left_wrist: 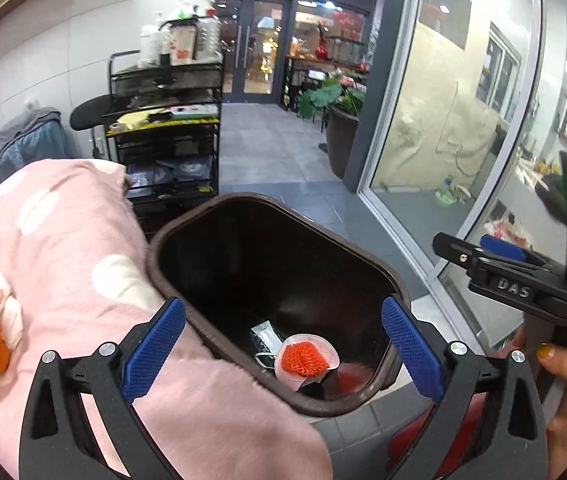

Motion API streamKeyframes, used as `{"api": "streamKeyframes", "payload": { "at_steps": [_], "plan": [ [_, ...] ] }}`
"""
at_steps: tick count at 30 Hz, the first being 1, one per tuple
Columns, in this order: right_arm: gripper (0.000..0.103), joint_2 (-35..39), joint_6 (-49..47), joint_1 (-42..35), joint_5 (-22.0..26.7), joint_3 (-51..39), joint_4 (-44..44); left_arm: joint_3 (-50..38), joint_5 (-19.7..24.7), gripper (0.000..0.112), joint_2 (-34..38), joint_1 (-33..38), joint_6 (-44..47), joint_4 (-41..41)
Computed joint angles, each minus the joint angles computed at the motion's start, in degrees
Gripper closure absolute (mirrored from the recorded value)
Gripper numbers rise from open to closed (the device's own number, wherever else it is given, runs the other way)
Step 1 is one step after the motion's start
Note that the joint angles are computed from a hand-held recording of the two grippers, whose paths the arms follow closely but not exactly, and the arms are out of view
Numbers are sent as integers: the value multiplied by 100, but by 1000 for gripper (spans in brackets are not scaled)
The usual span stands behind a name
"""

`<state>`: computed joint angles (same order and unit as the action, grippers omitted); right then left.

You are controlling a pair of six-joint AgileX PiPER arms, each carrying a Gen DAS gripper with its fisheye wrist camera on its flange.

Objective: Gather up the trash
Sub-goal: 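Move both tools back to the table and grasp the crumpled paper bag with the right tool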

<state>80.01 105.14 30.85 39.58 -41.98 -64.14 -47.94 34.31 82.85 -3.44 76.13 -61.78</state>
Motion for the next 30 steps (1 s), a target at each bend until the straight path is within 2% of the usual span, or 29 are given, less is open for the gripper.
{"api": "streamKeyframes", "payload": {
  "at_steps": [9, 17, 20, 25, 30],
  "plan": [
    [9, 470, -202, 431, -416, -644, -116, 405, 608, 15, -470, 1368, 763, -310],
    [9, 1236, -1115, 890, -971, -1679, 346, 511, 1102, 15, -450, 2893, 1388, -484],
    [9, 1560, -1595, 1037, -1177, -2126, 724, 442, 1204, 15, -336, 3422, 1518, -441],
    [9, 2231, -3238, 1169, -1503, -3117, 2051, 146, 1191, 15, -44, 4047, 1278, -84],
    [9, 3042, -5184, 1355, -1288, -4479, 3631, -269, 1497, 15, 417, 4631, 1026, 33]
  ]
}}
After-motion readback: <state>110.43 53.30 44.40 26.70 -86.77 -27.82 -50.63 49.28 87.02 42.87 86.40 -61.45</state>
